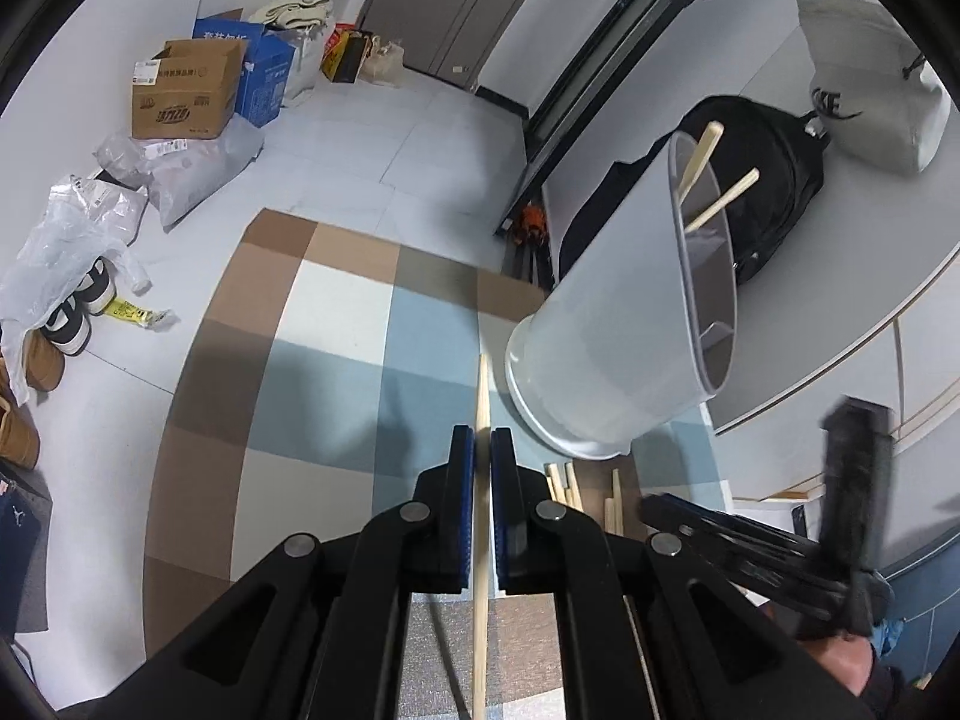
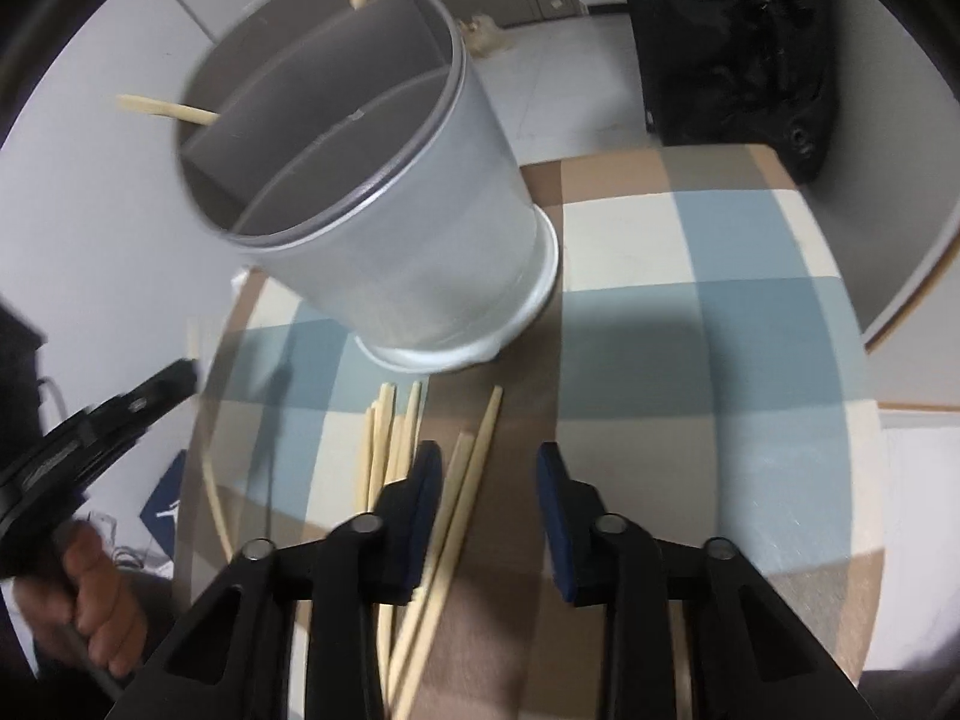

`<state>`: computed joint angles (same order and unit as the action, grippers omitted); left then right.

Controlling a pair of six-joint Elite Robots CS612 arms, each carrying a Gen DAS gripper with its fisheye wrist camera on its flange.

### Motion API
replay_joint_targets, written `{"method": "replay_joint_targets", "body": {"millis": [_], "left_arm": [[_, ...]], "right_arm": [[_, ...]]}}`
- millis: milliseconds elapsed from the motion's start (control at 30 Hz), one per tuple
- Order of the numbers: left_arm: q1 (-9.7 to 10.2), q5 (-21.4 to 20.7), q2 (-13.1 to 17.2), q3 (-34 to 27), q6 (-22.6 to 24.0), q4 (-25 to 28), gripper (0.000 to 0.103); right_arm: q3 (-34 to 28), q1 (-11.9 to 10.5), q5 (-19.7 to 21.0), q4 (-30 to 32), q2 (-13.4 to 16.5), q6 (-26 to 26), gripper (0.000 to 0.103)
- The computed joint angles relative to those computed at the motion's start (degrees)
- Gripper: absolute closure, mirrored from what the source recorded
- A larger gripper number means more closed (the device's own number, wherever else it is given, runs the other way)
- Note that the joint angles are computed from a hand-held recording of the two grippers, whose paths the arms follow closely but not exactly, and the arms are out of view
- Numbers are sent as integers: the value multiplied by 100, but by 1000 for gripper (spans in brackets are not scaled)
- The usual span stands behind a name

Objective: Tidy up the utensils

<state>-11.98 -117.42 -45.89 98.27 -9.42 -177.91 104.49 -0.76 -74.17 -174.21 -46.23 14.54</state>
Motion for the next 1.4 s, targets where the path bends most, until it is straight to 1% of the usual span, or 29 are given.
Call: {"method": "replay_joint_targets", "body": {"millis": [67, 167, 200, 267, 333, 367, 467, 533, 567, 700, 833, 867, 900, 933, 1000, 1033, 1100, 1167, 1200, 1400], "left_arm": [[18, -27, 11, -15, 1, 4, 102], [63, -151, 39, -44, -76, -14, 102], [70, -162, 39, -47, -93, -23, 102], [78, -169, 42, -51, -91, -42, 102], [79, -155, 43, -47, -82, -71, 102], [74, -142, 37, -44, -56, -73, 102], [63, -99, 19, -16, -1, -130, 102], [67, -101, 11, -1, 23, -158, 102], [73, -111, 10, 6, 26, -184, 102], [72, -102, -3, 49, 35, -302, 102], [51, -82, -10, 66, 63, -283, 102], [48, -68, -12, 74, 56, -279, 102], [47, -62, -12, 78, 36, -279, 102], [48, -69, -13, 81, 24, -269, 102], [48, -46, -17, 94, -14, -276, 102], [50, -37, -19, 99, -22, -275, 102], [52, -33, -19, 102, -43, -266, 102], [57, -17, -13, 96, -67, -250, 102], [57, -17, -7, 84, -72, -222, 102], [51, -15, 3, 59, -55, -154, 102]], "right_arm": [[-129, 35, -72, 155, 52, 80, 80], [-324, 108, -257, 481, 121, 121, 85], [-399, 153, -410, 654, 141, 140, 86], [-466, 220, -654, 751, 137, 202, 90], [-497, 259, -887, 839, 138, 341, 99], [-495, 269, -951, 854, 134, 395, 99], [-456, 283, -1026, 815, 119, 428, 99], [-393, 269, -1010, 757, 94, 483, 102], [-340, 243, -962, 694, 75, 547, 103], [-139, 171, -921, 337, -39, 680, 103], [1, 108, -841, 103, -129, 556, 103], [9, 78, -720, 119, -135, 561, 103], [7, 33, -505, 171, -125, 542, 103], [-17, 17, -407, 283, -111, 497, 103], [-57, 33, -440, 452, -80, 386, 100], [-79, 40, -414, 472, -63, 331, 100], [-162, 89, -520, 638, -41, 269, 100], [-223, 98, -460, 734, -4, 188, 100], [-264, 142, -606, 822, 7, 96, 98], [-394, 341, -1345, 1132, -1, -408, 97]]}}
